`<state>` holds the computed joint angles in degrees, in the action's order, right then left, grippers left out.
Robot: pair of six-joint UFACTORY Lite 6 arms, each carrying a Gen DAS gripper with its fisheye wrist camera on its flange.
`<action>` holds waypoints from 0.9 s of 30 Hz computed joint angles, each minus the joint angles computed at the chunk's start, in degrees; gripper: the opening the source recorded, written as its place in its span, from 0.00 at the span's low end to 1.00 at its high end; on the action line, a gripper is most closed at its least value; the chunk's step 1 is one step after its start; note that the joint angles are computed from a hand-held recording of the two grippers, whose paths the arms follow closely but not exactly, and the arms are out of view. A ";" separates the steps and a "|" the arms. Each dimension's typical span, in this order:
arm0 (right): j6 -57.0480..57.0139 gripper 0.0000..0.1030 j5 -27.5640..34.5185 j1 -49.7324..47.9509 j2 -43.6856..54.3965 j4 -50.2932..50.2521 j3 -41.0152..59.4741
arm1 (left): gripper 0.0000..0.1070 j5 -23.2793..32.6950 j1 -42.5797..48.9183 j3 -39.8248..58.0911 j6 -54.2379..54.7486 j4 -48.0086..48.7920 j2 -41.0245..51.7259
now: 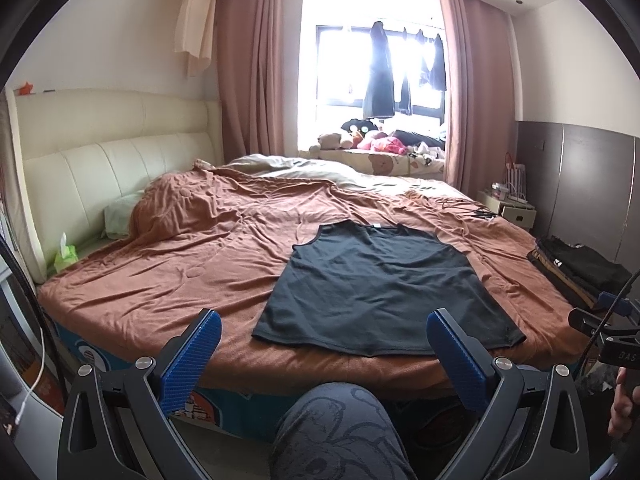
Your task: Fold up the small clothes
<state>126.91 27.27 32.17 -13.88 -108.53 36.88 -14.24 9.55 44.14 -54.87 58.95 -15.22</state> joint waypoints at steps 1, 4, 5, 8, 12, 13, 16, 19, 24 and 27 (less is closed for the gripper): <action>0.17 1.00 -0.06 -0.18 0.01 -0.11 0.00 | 0.96 -0.17 0.28 -0.14 -0.19 0.22 -0.19; 0.50 1.00 -0.54 -0.64 -0.21 -0.38 -0.09 | 0.96 -0.13 0.73 -0.25 0.50 -0.34 -0.28; 0.24 1.00 -0.57 -0.68 -0.24 -0.14 -0.06 | 0.96 -0.20 0.92 -0.23 0.51 -0.38 -0.13; -0.54 1.00 -0.65 -0.68 -0.18 0.65 0.21 | 0.96 -0.55 1.35 0.19 -0.94 0.64 0.40; -0.19 1.00 -0.46 -0.51 -0.43 0.48 -0.12 | 0.96 -0.74 1.55 0.05 -0.72 0.73 0.22; -0.10 1.00 -0.67 -0.68 -0.28 0.33 0.01 | 0.96 -0.83 1.58 -0.03 -0.60 0.77 0.16; 0.01 1.00 -0.76 -0.85 -0.17 0.19 0.02 | 0.96 -0.81 1.49 -0.11 -0.55 0.76 0.09; -0.02 1.00 -0.88 -0.92 -0.08 0.22 0.15 | 0.96 -0.62 1.22 -0.38 0.62 -0.57 -0.08; 0.69 1.00 -1.98 -1.77 0.46 -0.50 0.49 | 0.96 -0.48 1.12 -0.43 0.69 -0.66 -0.07; 0.73 1.00 -2.37 -2.16 1.22 -0.53 0.98 | 0.96 -0.44 0.97 -0.49 0.15 -0.24 0.06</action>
